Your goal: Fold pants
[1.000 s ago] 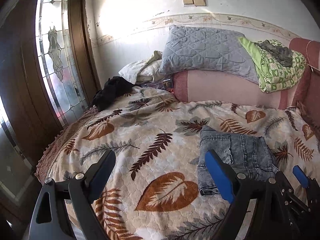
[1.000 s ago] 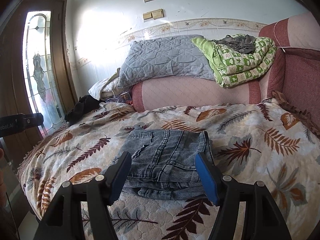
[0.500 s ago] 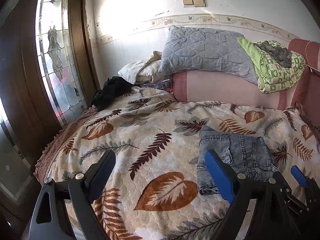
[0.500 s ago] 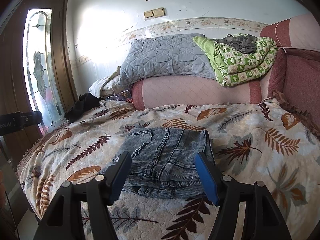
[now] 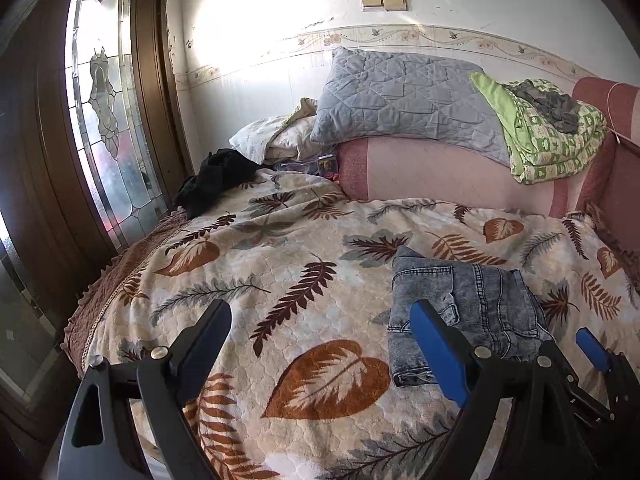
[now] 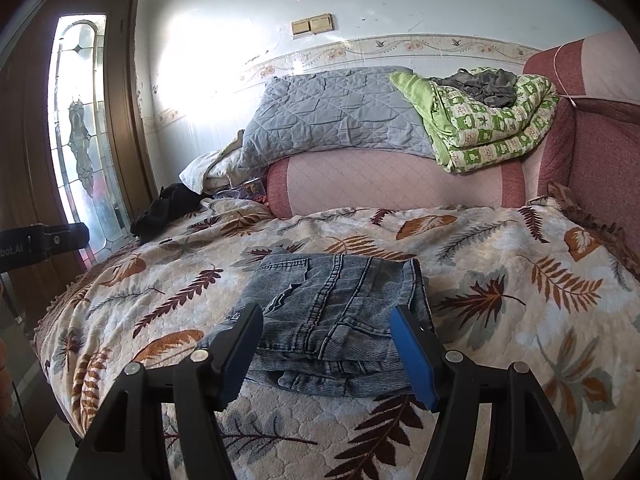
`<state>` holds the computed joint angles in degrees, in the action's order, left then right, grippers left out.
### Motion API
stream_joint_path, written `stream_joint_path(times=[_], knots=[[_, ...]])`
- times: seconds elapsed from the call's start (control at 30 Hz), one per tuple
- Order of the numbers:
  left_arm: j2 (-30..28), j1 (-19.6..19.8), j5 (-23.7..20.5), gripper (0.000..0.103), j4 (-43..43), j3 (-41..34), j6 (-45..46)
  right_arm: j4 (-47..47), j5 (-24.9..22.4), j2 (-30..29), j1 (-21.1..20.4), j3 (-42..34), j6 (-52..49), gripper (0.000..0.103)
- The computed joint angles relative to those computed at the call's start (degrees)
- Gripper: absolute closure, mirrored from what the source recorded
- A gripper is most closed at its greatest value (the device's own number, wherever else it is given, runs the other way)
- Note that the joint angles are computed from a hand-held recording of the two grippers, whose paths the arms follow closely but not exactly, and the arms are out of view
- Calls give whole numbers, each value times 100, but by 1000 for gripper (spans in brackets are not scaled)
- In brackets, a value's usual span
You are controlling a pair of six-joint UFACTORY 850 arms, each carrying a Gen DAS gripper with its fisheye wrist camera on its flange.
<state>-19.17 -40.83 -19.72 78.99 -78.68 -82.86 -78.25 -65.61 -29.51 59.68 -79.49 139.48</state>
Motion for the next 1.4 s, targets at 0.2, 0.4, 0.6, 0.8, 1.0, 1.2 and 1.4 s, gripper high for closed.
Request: stream_joint_path(times=[0.2,0.4,0.6,0.8,1.0,1.2,1.4], knots=[[-4,20,56,12,-57,-5,35,3,6,-3,0,-1,13,33],[-5,25,57,12,-90,-5,61,8,21,-10,1,-1,2,33],[-27,32,70,12,-154,-9,131,7,52,-12,-10,-2,0,33],[-53,46,112,12,-440,-39,406,17,83,-21,-17,-14,-31,33],[-54,39,119,12,-470,-39,429,19,105,-25,-25,-13,-31,33],[-48,66,197,12,-601,-39,584,28,146,-23,-37,0,-58,33],[-74,92,268,12,-819,-62,775,50,170,-28,-43,-6,-90,33]])
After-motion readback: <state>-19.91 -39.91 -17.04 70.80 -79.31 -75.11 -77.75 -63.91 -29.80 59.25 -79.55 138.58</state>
